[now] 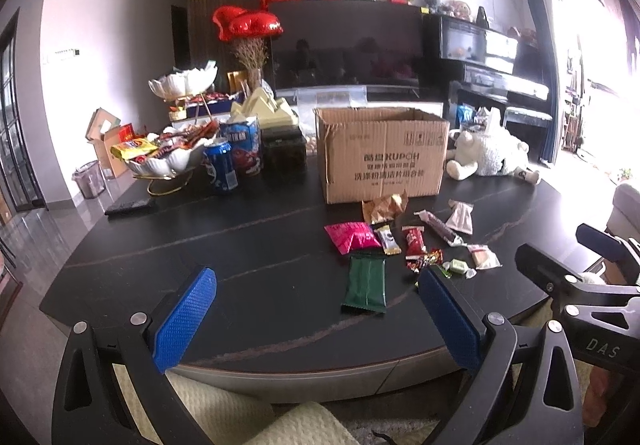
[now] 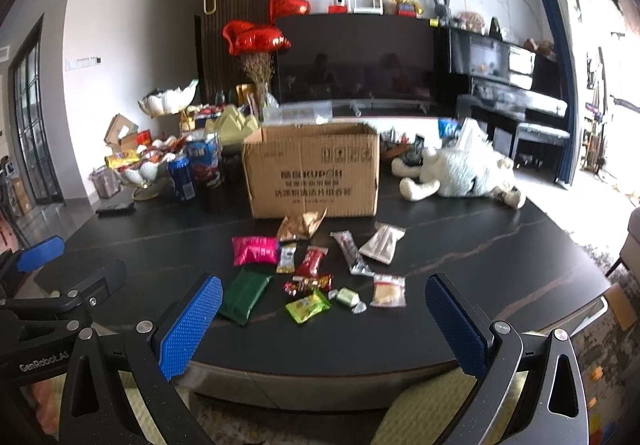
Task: Organize snacks
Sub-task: 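Grasp the dark green packet with the left tool while the right tool grasps the gold-wrapped candy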
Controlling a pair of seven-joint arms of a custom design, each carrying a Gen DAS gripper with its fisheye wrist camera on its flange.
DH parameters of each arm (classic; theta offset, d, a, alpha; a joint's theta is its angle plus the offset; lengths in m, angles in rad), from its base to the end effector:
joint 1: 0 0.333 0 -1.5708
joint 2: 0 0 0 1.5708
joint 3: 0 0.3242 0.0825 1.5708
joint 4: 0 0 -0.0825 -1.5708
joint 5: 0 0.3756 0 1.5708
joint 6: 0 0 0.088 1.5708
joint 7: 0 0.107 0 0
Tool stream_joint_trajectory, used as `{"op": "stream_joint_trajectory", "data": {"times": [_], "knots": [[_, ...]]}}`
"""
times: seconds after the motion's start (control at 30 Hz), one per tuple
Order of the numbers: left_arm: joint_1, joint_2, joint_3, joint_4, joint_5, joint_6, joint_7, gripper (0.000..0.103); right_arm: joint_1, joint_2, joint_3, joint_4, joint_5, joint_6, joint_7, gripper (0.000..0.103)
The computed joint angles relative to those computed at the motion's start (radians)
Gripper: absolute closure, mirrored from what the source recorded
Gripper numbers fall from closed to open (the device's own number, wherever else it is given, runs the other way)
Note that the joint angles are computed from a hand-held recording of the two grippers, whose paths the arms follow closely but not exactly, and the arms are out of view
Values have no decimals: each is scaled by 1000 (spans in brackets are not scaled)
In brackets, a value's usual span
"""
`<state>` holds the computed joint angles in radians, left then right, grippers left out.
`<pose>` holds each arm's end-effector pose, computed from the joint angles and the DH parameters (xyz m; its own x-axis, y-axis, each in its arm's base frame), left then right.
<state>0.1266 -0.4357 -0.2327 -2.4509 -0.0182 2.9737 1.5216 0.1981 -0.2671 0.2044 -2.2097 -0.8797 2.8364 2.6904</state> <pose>0.4497 -0.0613 0.5795 -0.0483 -0.9980 -0.0411 -0.5789 0.0615 -0.8131 0.4472 0.2447 0.5868 0.0596 -0.9972 -0.0462 -0.5181 0.0087 -0.8553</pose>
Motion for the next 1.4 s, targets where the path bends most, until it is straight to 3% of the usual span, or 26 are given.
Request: {"op": "stream_joint_trajectory", "data": {"times": [0.3, 0.37, 0.53, 0.73, 0.87, 1.17, 1.4], "knots": [[52, 115, -30, 63, 82, 42, 19, 9, 40, 114, -47, 58, 103, 17, -133, 7], [30, 145, -12, 86, 73, 34, 25, 12, 48, 146, -61, 80, 124, 28, -172, 10], [-21, 233, 30, 168, 57, -19, 41, 18, 78, 215, -93, 133, 239, 31, -309, 17], [-109, 326, 96, 257, -60, -114, 143, 23, 96, 312, -112, 200, 553, 38, -602, 30], [-128, 385, 108, 315, -109, -171, 172, 28, 93, 359, -107, 232, 667, 30, -711, 36], [-149, 476, 110, 401, -216, -256, 230, 37, 71, 432, -78, 288, 855, -4, -880, 52], [-157, 532, 110, 445, -209, -268, 225, 43, 72, 455, -80, 298, 882, 1, -917, 59]]}}
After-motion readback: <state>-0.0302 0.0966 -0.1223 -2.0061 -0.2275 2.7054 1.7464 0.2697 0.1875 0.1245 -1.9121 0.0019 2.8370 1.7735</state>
